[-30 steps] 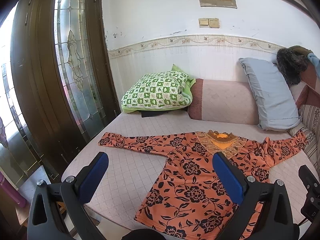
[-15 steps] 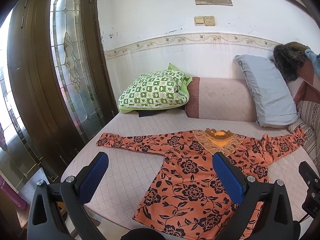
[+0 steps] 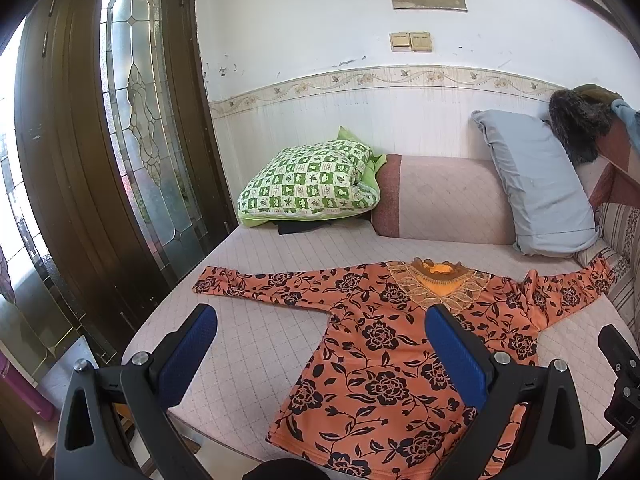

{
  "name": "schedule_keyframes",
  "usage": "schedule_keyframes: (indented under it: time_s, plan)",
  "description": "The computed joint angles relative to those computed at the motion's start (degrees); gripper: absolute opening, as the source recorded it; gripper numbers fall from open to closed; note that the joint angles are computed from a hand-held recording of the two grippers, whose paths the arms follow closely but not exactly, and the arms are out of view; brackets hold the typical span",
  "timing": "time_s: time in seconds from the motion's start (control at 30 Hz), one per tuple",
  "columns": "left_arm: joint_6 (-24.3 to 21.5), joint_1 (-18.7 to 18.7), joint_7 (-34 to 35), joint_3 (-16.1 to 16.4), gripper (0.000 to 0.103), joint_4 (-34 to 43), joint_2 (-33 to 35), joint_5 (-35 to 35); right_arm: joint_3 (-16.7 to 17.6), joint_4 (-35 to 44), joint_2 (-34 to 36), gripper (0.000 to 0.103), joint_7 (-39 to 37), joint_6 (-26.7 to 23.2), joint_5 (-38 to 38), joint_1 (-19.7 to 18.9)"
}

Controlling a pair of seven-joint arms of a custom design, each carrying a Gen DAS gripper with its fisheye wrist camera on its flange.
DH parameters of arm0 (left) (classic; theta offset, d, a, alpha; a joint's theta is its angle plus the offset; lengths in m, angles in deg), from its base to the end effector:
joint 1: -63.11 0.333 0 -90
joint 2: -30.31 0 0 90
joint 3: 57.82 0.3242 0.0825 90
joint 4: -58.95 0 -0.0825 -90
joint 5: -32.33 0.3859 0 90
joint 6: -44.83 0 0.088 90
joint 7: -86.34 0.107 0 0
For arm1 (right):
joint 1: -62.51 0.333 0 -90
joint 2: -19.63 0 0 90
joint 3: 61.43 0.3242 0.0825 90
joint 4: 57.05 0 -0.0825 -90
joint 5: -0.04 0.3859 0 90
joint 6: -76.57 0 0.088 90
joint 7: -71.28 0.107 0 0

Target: Fold small clothes

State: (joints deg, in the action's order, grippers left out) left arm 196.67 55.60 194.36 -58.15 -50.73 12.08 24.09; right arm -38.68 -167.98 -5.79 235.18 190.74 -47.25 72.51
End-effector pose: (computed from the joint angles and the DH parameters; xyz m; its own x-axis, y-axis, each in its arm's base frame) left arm 0.4971 -0.0652 0.7628 -0.2813 -0.9505 -0.1317 -0.4409 0.2499 -0.8621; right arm 0.3785 0.2495 0.7301 -0.5005 -0.8654 -0.0242 -0.4041 0.2582 -0.8775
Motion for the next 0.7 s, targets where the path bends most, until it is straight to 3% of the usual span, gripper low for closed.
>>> schedule_keyframes:
  time_s: [0.7]
  plan:
    - [-1.5,2.1,-3.6,-4.3,0.103,6.6,9.5,3.8,-4.6,-0.1,4.0,0.103,-1.6,2.2,1.8,0.1]
